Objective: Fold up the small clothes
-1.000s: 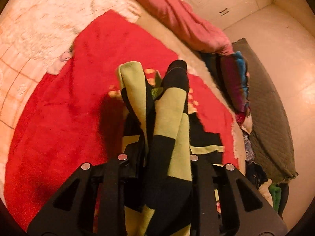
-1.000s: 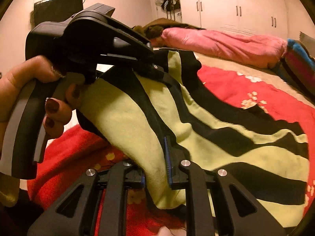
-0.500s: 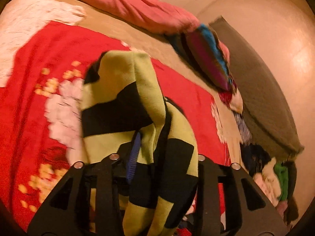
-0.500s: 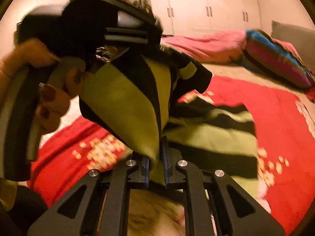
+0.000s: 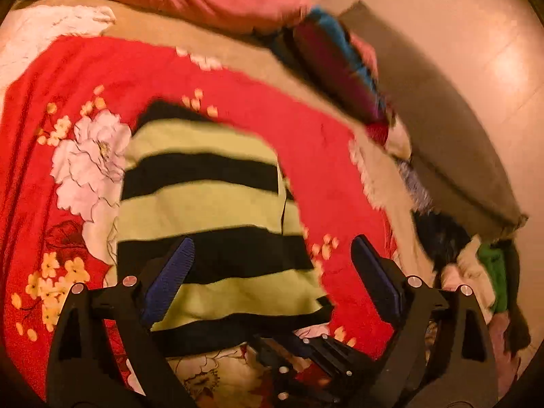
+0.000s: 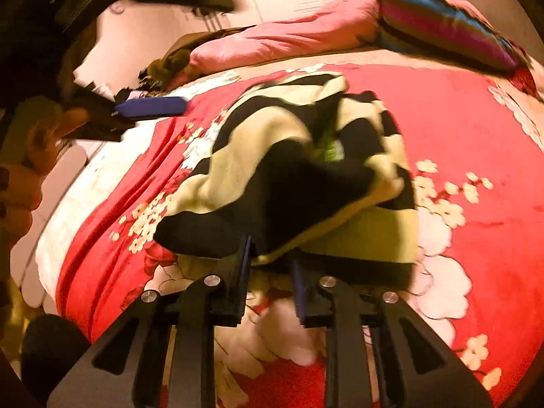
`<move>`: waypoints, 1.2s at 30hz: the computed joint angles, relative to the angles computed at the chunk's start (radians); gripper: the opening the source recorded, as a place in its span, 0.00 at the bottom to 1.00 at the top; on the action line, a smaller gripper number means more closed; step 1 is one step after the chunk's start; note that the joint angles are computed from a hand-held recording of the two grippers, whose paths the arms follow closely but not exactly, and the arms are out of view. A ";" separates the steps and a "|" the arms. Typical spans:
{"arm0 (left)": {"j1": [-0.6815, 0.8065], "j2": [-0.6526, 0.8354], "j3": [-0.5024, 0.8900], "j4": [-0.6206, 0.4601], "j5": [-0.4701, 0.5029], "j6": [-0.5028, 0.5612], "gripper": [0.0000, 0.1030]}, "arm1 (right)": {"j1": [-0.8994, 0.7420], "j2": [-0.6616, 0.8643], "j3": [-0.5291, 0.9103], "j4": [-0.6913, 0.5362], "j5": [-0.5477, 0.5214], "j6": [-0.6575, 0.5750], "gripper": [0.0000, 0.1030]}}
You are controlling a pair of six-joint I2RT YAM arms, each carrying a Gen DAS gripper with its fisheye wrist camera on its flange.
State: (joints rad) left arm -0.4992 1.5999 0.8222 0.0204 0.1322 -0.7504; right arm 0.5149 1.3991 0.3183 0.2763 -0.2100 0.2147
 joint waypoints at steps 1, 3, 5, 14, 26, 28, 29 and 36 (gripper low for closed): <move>-0.001 -0.037 -0.027 -0.010 -0.050 0.004 0.84 | -0.036 -0.025 -0.005 -0.025 -0.029 -0.006 0.27; -0.001 -0.086 -0.069 -0.028 -0.115 -0.008 0.84 | -0.118 -0.081 -0.022 -0.073 -0.092 -0.015 0.40; -0.004 -0.139 -0.139 -0.041 -0.212 -0.041 0.84 | -0.211 -0.138 -0.026 -0.129 -0.149 -0.036 0.45; -0.103 -0.162 -0.310 0.025 -0.433 -0.106 0.84 | -0.400 -0.061 0.194 -0.249 -0.360 0.029 0.74; -0.195 -0.007 -0.300 0.142 -0.496 0.018 0.85 | -0.279 0.466 0.738 -0.461 -0.294 0.092 0.82; -0.195 -0.009 -0.303 0.152 -0.497 0.024 0.85 | -0.282 0.522 0.794 -0.493 -0.322 0.111 0.66; -0.194 -0.009 -0.306 0.160 -0.499 0.028 0.85 | -0.283 0.536 0.809 -0.497 -0.347 0.127 0.57; -0.166 0.011 -0.314 0.191 -0.463 0.020 0.85 | -0.222 0.498 0.827 -0.505 -0.299 0.053 0.47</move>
